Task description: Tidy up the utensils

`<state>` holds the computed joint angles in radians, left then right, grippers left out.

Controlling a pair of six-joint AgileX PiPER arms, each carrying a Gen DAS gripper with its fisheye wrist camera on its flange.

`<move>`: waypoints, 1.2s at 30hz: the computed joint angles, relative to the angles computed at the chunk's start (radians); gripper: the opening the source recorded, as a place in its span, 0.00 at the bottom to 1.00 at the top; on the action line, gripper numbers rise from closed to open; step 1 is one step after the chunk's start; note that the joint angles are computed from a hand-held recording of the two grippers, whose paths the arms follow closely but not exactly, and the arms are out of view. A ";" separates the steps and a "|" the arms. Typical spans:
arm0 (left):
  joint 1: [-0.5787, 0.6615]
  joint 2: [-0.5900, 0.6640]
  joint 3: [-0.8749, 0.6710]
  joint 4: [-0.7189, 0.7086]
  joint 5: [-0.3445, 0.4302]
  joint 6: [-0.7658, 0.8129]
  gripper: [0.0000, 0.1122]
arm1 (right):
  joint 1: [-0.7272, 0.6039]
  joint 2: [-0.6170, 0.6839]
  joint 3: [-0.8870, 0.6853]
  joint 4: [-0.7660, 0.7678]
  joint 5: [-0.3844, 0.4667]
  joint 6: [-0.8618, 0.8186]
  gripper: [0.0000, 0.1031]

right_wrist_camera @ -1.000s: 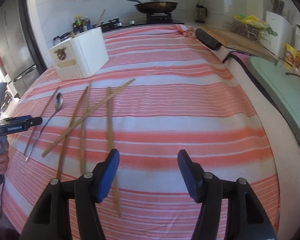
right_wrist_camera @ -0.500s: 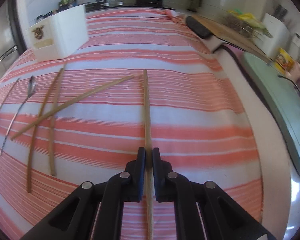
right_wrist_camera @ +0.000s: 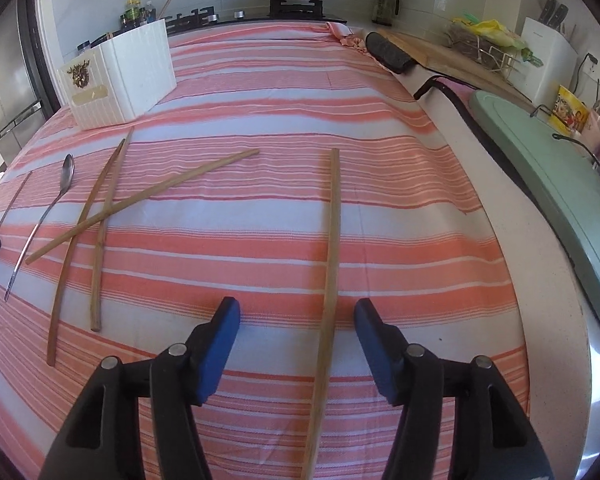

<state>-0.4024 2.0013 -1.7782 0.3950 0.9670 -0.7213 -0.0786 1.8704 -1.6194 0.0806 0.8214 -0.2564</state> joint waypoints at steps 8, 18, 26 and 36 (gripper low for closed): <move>0.007 0.002 0.015 0.019 -0.011 -0.041 0.86 | -0.012 -0.036 0.082 0.050 -0.094 -0.043 0.60; 0.006 -0.002 0.020 0.018 -0.013 -0.044 0.87 | -0.015 -0.042 0.094 0.054 -0.105 -0.046 0.60; 0.030 -0.050 0.046 -0.074 -0.041 0.048 0.86 | -0.034 -0.017 0.025 0.074 -0.006 -0.088 0.60; 0.116 -0.097 0.019 -0.226 -0.049 0.203 0.86 | -0.038 0.022 -0.082 0.057 0.151 -0.117 0.60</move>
<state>-0.2868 1.9040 -1.7592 0.1688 0.9183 -0.5180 -0.1163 1.8922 -1.7010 0.1379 0.9725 -0.3735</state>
